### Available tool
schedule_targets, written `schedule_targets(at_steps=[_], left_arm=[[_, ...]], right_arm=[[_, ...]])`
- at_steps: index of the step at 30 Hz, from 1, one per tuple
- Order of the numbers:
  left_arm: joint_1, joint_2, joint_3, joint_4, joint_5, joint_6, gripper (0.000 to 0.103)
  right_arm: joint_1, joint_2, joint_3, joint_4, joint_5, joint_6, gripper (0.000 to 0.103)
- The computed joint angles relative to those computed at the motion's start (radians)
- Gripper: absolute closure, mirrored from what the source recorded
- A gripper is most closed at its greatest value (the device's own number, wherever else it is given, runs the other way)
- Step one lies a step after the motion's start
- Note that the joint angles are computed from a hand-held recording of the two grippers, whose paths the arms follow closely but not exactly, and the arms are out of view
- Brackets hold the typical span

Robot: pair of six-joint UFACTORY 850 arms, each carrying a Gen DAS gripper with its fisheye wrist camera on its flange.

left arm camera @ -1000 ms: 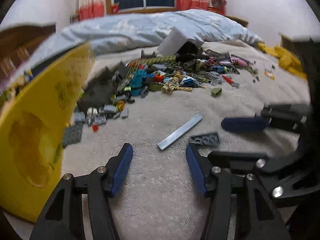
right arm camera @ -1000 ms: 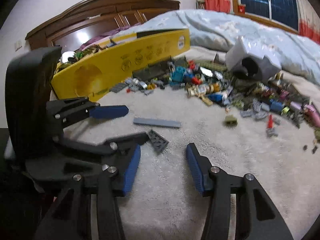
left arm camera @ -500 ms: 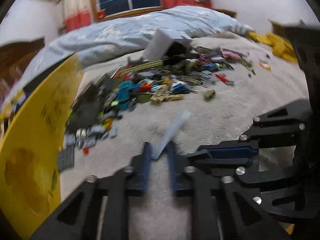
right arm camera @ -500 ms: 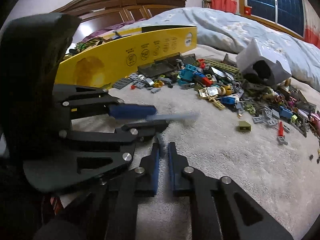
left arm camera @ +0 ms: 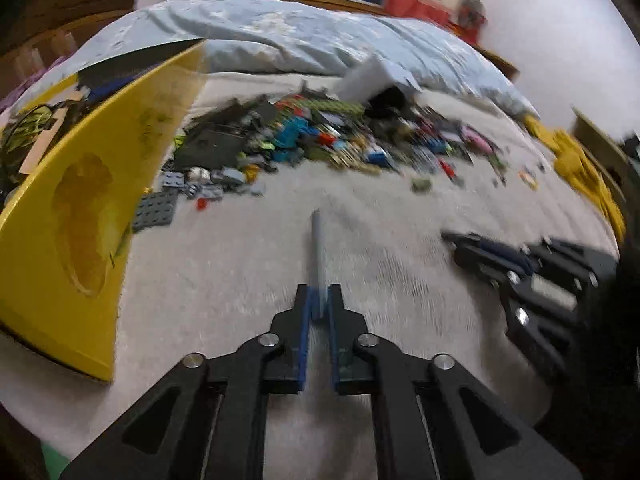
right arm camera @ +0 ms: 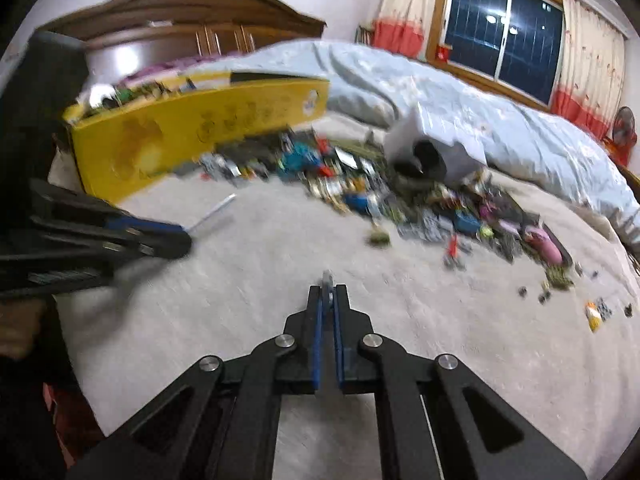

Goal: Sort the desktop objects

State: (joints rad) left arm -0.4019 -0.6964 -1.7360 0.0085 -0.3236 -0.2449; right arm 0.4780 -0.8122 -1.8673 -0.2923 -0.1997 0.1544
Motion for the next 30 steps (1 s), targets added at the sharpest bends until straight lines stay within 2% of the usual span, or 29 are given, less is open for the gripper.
schedule_targets(at_steps=[2,4,9,10,12,14,16,21,22,25,26,30], left_arm=[[-0.002,-0.001,0.008,-0.011,0.012,0.046,0.083],[-0.013,-0.001,0.019,0.111,0.036,-0.046,0.082],[-0.033,-0.036,-0.028,0.354,0.024,-0.265,0.081],[-0.038,-0.044,-0.039,0.413,0.018,-0.319,0.083],[-0.046,-0.053,-0.053,0.512,0.005,-0.404,0.093],[-0.052,-0.057,-0.069,0.566,-0.017,-0.441,0.094],[-0.055,-0.039,-0.062,0.605,-0.005,-0.473,0.095],[-0.048,0.039,0.015,0.879,0.05,-0.754,0.094],[-0.044,0.055,0.032,0.96,0.05,-0.841,0.094],[-0.028,0.094,0.071,1.094,0.041,-0.994,0.094],[-0.023,0.105,0.083,1.129,0.04,-1.035,0.094],[0.004,0.145,0.129,1.358,-0.014,-1.283,0.094]], right_arm=[[-0.006,0.0,0.011,0.092,0.001,-0.099,0.094],[-0.005,-0.001,0.009,0.08,0.004,-0.092,0.094],[-0.004,-0.048,-0.068,0.08,-0.04,-0.027,0.094],[-0.001,-0.062,-0.094,0.061,-0.061,0.0,0.095],[0.007,-0.073,-0.117,0.036,-0.078,0.028,0.099],[0.011,-0.083,-0.139,0.072,-0.093,-0.014,0.099],[0.011,-0.066,-0.119,0.169,-0.061,-0.111,0.099],[0.025,-0.009,-0.062,0.234,0.032,-0.176,0.099],[0.03,-0.001,-0.061,0.211,0.037,-0.151,0.099],[0.054,0.023,-0.061,0.05,0.067,0.004,0.099],[0.059,0.024,-0.07,0.044,0.071,0.012,0.099],[0.082,-0.034,-0.204,0.253,0.024,-0.148,0.099]])
